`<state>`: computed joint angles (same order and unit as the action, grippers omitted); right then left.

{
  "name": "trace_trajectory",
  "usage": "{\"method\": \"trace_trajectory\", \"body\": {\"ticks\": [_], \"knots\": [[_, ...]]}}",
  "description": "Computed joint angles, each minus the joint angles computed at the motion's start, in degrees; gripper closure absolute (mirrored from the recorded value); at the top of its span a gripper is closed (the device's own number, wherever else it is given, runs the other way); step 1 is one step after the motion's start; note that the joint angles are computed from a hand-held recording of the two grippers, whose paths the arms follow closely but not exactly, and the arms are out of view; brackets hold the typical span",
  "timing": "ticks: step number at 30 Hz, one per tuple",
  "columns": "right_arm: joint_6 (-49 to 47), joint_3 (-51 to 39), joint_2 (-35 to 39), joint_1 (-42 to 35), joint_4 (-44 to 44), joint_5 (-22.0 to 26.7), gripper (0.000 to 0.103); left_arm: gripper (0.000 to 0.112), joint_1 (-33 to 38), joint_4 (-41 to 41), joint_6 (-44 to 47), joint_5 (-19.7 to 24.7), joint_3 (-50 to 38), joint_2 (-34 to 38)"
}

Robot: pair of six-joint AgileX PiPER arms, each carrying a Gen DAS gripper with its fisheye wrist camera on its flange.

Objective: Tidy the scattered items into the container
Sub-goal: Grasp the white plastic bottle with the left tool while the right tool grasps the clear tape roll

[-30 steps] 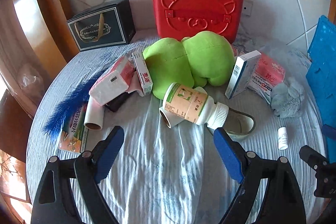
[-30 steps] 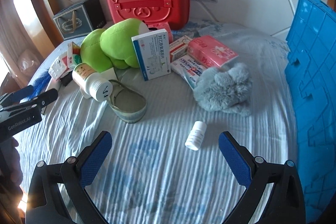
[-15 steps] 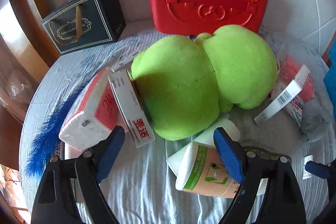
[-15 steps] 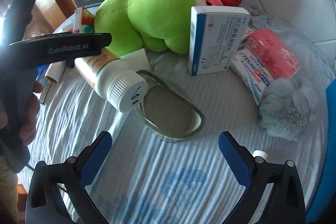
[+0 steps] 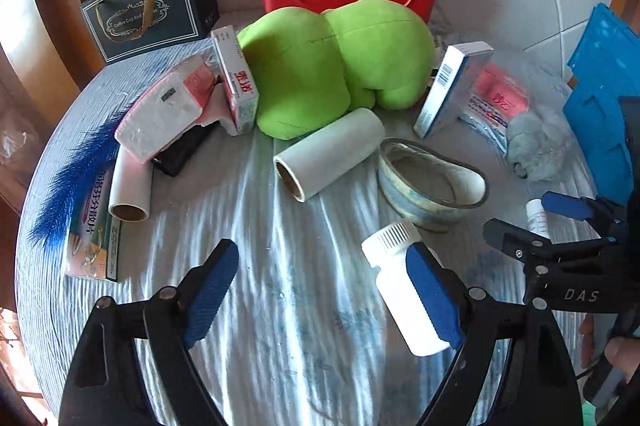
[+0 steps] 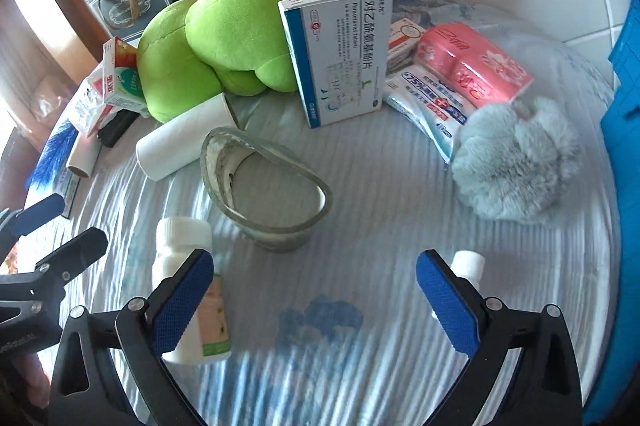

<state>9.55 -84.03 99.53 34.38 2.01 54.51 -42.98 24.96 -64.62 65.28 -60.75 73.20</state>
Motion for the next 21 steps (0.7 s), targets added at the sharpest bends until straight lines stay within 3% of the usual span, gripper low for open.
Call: {"method": "trace_trajectory", "body": {"ticks": [3,8,13,15,17,21], "knots": [[-0.72,3.93,-3.75,-1.71,0.31,-0.63,0.0,0.026,-2.24,-1.81,-1.67,-1.51,-1.24,3.54],[0.05,6.82,-7.29,-4.85,-3.12,-0.21,0.0,0.026,-3.03,-6.71,-5.29,-7.7,-1.68,8.09],[-1.82,8.08,-8.26,-7.99,-2.87,-0.15,0.0,0.027,-4.78,-6.74,-5.44,-6.8,-6.58,15.78],[-3.81,8.18,-8.3,-8.94,-1.63,-0.24,0.0,0.048,-4.72,-6.76,-4.99,-5.62,-7.34,17.41],[-5.73,7.62,-7.69,-9.01,0.09,-0.65,0.0,0.055,-4.45,-6.17,-5.39,-4.65,-6.5,17.06],[-9.17,4.47,-3.88,-6.39,2.95,-1.4,0.0,0.056,-2.38,-4.28,-6.4,-3.0,-2.84,13.69]]}}
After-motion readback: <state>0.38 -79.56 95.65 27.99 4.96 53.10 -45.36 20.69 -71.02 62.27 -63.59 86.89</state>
